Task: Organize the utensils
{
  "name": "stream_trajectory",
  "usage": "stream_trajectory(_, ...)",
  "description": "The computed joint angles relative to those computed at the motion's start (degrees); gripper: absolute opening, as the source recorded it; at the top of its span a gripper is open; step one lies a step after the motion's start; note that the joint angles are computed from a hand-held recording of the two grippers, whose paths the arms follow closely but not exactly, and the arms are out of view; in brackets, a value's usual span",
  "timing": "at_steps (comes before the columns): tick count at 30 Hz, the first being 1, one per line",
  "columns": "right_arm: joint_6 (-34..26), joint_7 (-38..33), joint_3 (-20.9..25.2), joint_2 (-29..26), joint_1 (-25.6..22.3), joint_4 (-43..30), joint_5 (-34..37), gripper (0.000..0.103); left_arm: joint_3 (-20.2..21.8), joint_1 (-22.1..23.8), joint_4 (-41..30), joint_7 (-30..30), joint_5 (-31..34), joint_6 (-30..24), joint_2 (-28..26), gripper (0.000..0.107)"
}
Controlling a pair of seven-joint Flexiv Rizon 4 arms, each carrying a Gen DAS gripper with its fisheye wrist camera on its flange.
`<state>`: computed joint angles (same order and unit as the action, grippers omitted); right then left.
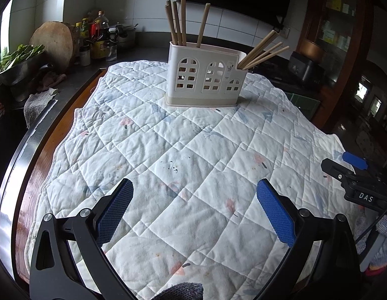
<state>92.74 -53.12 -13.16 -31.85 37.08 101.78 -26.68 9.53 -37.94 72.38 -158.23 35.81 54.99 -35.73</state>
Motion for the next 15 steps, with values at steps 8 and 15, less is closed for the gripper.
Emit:
stream_trajectory(8, 0.3, 0.1, -0.4, -0.1, 0.3, 0.3, 0.3, 0.095, -0.1, 0.1, 0.0, 0.0, 0.6, -0.2, 0.2, 0.098)
stream_trajectory(15, -0.1, -0.3, 0.3, 0.0, -0.1, 0.2, 0.5, 0.095, -0.2, 0.4, 0.6, 0.0, 0.3, -0.3, 0.5, 0.098)
